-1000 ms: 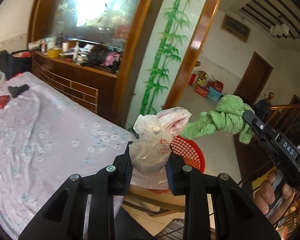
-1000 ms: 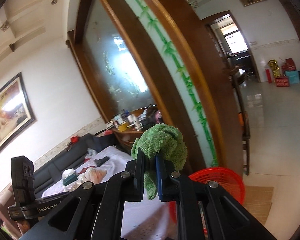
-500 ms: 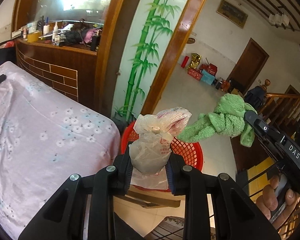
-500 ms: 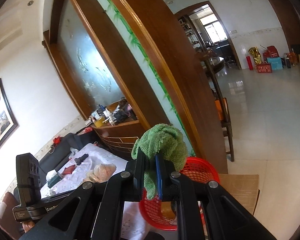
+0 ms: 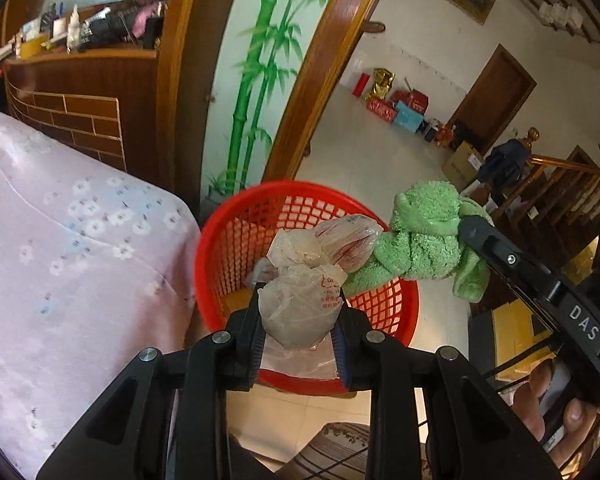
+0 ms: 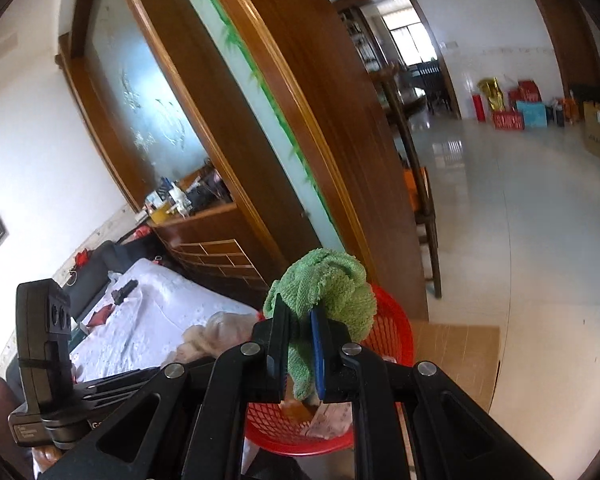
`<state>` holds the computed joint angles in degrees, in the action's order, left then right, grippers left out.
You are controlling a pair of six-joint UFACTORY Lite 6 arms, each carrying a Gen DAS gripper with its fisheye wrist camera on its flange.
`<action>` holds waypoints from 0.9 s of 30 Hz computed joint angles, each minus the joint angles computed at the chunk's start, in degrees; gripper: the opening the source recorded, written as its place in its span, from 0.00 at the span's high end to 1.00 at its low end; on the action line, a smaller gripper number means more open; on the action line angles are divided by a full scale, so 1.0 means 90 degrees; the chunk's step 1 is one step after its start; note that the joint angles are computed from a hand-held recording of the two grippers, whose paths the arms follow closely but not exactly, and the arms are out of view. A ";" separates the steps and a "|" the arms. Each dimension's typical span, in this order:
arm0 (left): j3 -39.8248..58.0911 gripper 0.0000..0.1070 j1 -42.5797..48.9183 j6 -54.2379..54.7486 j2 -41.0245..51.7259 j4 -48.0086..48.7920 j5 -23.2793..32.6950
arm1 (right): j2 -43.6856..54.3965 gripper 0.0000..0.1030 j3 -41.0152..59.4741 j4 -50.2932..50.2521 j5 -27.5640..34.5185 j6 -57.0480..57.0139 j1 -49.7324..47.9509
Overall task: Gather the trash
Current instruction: 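Open both tools to drop the bag and towel into the basket, then move both tools back over the table toward the spray bottle and wrapper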
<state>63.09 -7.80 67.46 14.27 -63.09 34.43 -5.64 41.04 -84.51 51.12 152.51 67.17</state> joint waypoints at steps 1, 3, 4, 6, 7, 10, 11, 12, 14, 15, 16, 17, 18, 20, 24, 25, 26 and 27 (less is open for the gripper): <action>0.0029 0.73 -0.0053 0.0068 0.0108 -0.0064 -0.0049 | -0.0024 0.90 -0.0077 -0.0045 -0.0078 0.0100 -0.0046; 0.0135 0.71 -0.0141 -0.0047 0.0287 0.0020 -0.0187 | -0.0072 0.90 -0.0188 -0.0069 -0.0133 0.0222 -0.0100; 0.0235 0.68 -0.0147 -0.0138 0.0444 0.0055 -0.0181 | -0.0080 0.89 -0.0202 -0.0075 -0.0167 0.0224 -0.0136; 0.0418 0.52 -0.0063 -0.0117 0.0716 -0.0010 0.0118 | -0.0160 0.87 -0.0282 -0.0104 -0.0363 0.0211 -0.0289; 0.0447 0.45 0.0012 0.0014 0.0793 -0.0128 0.0257 | -0.0131 0.84 -0.0245 -0.0100 -0.0413 0.0213 -0.0328; 0.0209 0.43 0.0199 0.0256 0.0560 -0.0285 0.0206 | -0.0244 0.51 -0.0307 -0.0129 -0.0377 0.0309 -0.0324; 0.0146 0.43 0.0311 0.0314 0.0451 -0.0293 0.0282 | -0.0317 0.50 -0.0323 -0.0105 -0.0258 0.0302 -0.0248; 0.0063 0.43 0.0447 0.0410 0.0312 -0.0343 0.0395 | -0.0338 0.50 -0.0281 -0.0063 -0.0177 0.0249 -0.0187; -0.0270 0.43 0.0919 0.0676 -0.0202 -0.0468 0.0529 | -0.0392 0.50 -0.0172 -0.0049 -0.0060 0.0134 -0.0078; -0.0387 0.41 0.1110 0.0722 -0.0411 -0.0485 0.0552 | -0.0380 0.50 -0.0071 -0.0081 -0.0007 0.0069 -0.0008; -0.0520 0.36 0.1409 0.0802 -0.0663 -0.0507 0.0649 | -0.0340 0.45 0.0049 -0.0133 0.0068 0.0003 0.0091; -0.0641 0.33 0.1783 0.0877 -0.0934 -0.0526 0.0766 | -0.0230 0.38 0.0214 -0.0218 0.0102 -0.0046 0.0160; -0.0781 0.30 0.2228 0.1011 -0.1215 -0.0567 0.0867 | -0.0134 0.35 0.0355 -0.0297 0.0109 -0.0085 0.0222; -0.0852 0.30 0.2975 0.1037 -0.1523 -0.0440 0.1032 | 0.0116 0.29 0.0652 -0.0578 0.0052 -0.0008 0.0342; -0.0332 0.30 0.4601 0.0809 -0.1389 0.0021 0.1633 | 0.0926 0.25 0.1499 -0.1542 -0.0432 0.0412 0.0413; -0.0127 0.30 0.5028 0.0791 -0.1258 0.0103 0.1767 | 0.1144 0.24 0.1743 -0.1728 -0.0550 0.0447 0.0409; 0.0143 0.30 0.5445 0.0775 -0.1073 0.0179 0.1845 | 0.1509 0.24 0.2183 -0.1923 -0.0761 0.0392 0.0374; 0.0354 0.30 0.5747 0.0759 -0.0922 0.0223 0.1872 | 0.1866 0.24 0.2623 -0.2045 -0.0955 0.0324 0.0332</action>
